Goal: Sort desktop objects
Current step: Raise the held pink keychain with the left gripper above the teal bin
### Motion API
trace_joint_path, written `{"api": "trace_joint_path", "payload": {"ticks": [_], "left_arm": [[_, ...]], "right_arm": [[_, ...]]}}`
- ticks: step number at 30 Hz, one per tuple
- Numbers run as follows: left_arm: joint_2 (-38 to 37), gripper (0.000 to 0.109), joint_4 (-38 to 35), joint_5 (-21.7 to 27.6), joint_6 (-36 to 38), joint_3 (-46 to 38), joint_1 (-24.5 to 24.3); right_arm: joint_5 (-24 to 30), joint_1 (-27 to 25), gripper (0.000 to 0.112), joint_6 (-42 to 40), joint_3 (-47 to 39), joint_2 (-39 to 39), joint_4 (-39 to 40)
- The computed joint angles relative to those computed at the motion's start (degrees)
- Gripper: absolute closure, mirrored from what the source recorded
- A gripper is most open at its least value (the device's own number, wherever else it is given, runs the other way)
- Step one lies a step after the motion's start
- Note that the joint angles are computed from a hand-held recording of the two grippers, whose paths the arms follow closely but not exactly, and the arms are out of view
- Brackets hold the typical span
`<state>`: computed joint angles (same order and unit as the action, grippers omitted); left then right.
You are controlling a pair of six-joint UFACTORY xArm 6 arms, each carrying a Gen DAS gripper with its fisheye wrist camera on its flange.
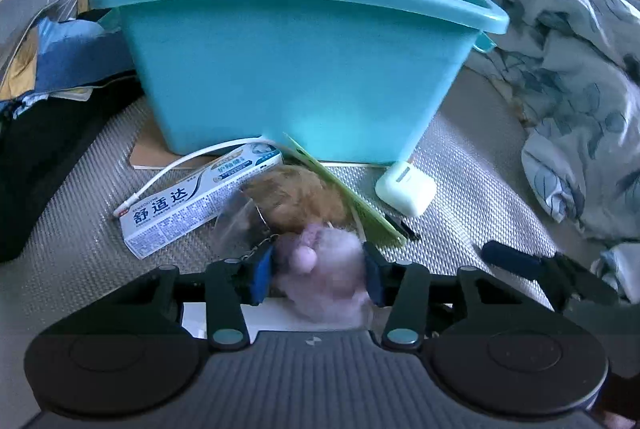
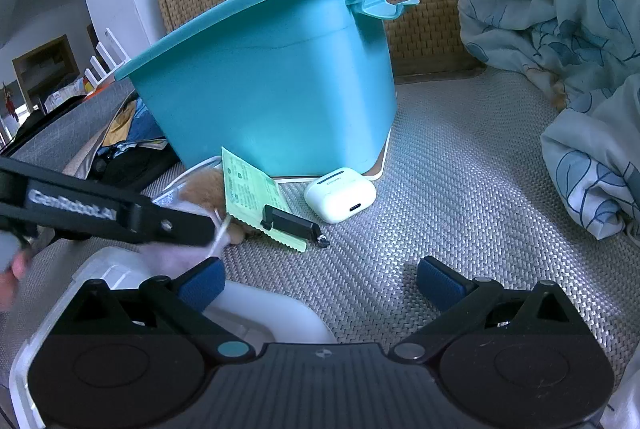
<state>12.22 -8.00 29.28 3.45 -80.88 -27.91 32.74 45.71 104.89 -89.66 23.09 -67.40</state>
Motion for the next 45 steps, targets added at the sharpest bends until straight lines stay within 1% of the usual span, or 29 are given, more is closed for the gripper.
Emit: {"api": "trace_joint_path", "payload": {"ticks": [2, 4, 6, 7, 8, 9, 12, 17, 23, 32, 45], "left_arm": [[0.42, 0.058, 0.52, 1.81, -0.15, -1.03, -0.05], [0.91, 0.055, 0.85, 3.84, -0.33, -2.21, -0.04], [1.48, 0.047, 0.30, 5.28, -1.15, -3.16, 0.30], [1.80, 0.047, -0.36, 5.75, -1.29, -3.56, 0.51], [2.06, 0.048, -1.42, 5.88, -1.02, -3.75, 0.83], [2.17, 0.052, -2.08, 5.94, -0.88, -3.76, 1.07], [1.79, 0.058, -1.19, 4.37, -1.07, -2.68, 0.78], [-0.70, 0.059, -0.57, 1.70, 0.01, 0.37, 0.40], [-3.61, 0.059, -4.06, 0.56, 2.96, 2.27, 1.37], [-6.61, 0.059, -5.84, 1.61, 5.25, 1.33, 2.37], [-7.87, 0.059, -0.28, 3.74, 3.35, -2.44, 1.05]], "right_arm": [[-0.01, -0.01, 0.009, 0.07, -0.03, 0.07, -0.10], [-0.04, -0.02, 0.009, 0.19, -0.03, 0.11, -0.21], [0.04, 0.04, 0.009, 0.20, -0.17, 0.20, -0.16], [0.18, 0.12, 0.009, 0.11, -0.37, 0.32, -0.05], [0.24, 0.14, 0.009, 0.08, -0.35, 0.30, -0.02], [0.07, 0.04, 0.009, 0.10, -0.17, 0.18, -0.08], [-0.44, -0.21, 0.009, 0.36, 0.22, -0.06, -0.40], [-0.65, -0.27, 0.009, 0.79, 0.11, 0.04, -0.59], [-0.75, -0.33, 0.009, 0.84, 0.06, 0.12, -0.63], [-0.91, -0.44, 0.009, 0.88, 0.13, 0.14, -0.75], [0.06, 0.00, 0.009, 1.60, 0.27, 0.00, -0.97]]}}
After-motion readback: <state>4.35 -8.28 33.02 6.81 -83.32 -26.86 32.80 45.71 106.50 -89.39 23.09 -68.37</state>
